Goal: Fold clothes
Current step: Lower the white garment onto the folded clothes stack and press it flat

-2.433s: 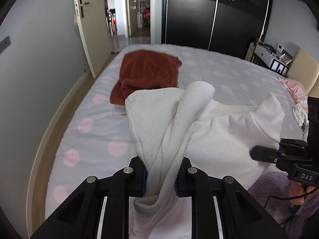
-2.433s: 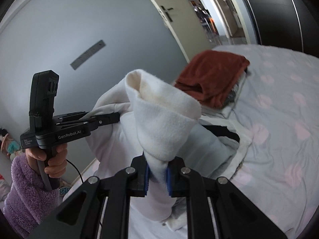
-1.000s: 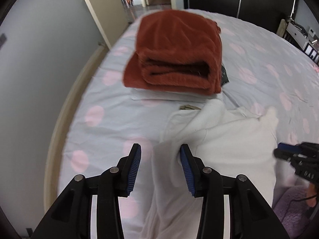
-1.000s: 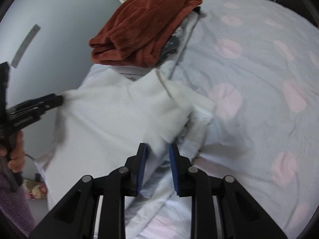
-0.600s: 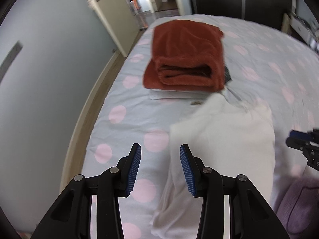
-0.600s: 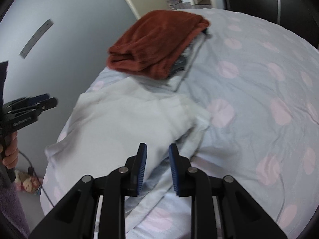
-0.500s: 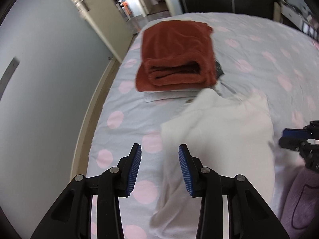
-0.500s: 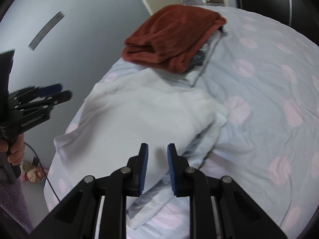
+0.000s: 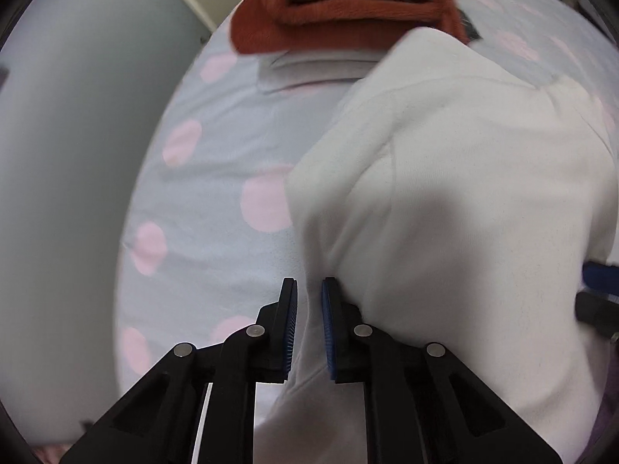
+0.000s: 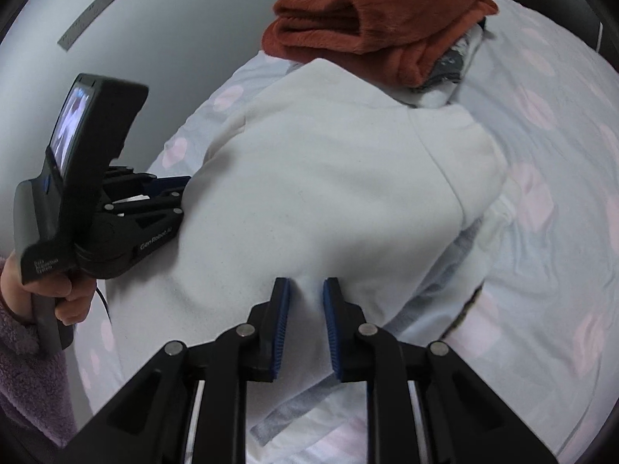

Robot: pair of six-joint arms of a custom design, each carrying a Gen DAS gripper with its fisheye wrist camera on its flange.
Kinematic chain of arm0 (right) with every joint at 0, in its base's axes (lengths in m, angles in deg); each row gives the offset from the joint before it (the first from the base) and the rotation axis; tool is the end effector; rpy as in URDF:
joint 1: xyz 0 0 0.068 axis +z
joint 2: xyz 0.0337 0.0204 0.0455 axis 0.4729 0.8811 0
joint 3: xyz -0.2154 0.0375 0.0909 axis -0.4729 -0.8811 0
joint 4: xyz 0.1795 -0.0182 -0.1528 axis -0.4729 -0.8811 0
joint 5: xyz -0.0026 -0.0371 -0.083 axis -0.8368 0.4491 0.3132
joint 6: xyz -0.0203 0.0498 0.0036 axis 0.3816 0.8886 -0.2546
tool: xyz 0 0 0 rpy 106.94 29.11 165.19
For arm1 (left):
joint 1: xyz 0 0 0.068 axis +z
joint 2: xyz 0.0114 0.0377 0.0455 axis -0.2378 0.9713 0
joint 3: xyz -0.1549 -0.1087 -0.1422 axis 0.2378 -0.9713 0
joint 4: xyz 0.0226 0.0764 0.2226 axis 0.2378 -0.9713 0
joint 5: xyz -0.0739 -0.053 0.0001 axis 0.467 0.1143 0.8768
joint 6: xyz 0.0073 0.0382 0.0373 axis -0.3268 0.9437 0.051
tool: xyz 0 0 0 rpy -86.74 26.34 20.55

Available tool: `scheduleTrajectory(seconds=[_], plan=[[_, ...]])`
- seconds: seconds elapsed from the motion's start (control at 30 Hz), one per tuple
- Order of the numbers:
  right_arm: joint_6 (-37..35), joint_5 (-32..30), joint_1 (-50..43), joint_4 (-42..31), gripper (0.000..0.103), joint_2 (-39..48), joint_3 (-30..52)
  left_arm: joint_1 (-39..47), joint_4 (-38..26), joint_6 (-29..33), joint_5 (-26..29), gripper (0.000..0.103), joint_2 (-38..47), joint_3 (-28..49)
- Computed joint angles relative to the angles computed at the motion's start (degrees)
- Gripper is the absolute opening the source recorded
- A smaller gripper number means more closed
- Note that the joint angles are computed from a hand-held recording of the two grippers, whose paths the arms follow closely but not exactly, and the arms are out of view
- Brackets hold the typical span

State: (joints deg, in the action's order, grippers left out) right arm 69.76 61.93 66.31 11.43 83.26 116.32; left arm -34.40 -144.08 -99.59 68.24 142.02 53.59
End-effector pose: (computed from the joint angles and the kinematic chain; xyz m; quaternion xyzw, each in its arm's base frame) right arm 0.2764 0.2264 0.1956 -0.1711 0.9532 0.2032 0.1445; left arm 0.2950 -0.1008 0.1931 0.0656 0.9856 0.1094 0.1106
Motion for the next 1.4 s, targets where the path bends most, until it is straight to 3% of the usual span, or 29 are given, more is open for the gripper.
scheduleTrajectory(seconds=[0.1,0.27,0.3,0.6,0.77,1.0,1.13,1.23,1.4], plan=[[-0.2,-0.7,-0.3,-0.3,0.018,1.7,1.6,1.6,1.4,-0.7,2.2,0.012,0.0,-1.1],[-1.1,-1.6,-0.9,-1.7,0.018,0.9,1.7,-1.2,-2.3,-1.9,-1.3,0.013,0.7,2.0],[-1.4,-1.3,-1.0,-2.6,0.018,0.1,1.7,-1.7,-3.2,-2.2,-2.4,0.018,-0.3,2.5],[-1.8,-2.3,0.1,-3.7,0.02,-18.7,-8.5,-7.3,-12.0,-10.3,-6.4,0.018,-22.8,-3.4],[0.1,-3.5,5.5,-1.9,0.02,-20.4,-12.1,-11.4,-15.1,-16.7,-7.6,0.018,-29.6,-11.5],[2.2,2.8,13.1,1.0,0.02,-17.1,-15.5,-10.4,-6.6,-18.4,-4.1,0.016,-27.4,-24.2],[1.2,1.0,12.9,3.2,0.018,-13.9,-16.3,-8.8,0.1,-19.8,-1.6,0.011,-20.4,-29.1],[1.0,-0.7,12.0,4.3,0.018,-12.7,-17.0,-7.3,4.5,-19.6,1.2,0.008,-20.1,-32.2],[0.9,-1.4,11.8,4.3,0.018,-13.5,-17.7,-7.8,2.9,-22.7,1.2,0.01,-23.6,-33.0]])
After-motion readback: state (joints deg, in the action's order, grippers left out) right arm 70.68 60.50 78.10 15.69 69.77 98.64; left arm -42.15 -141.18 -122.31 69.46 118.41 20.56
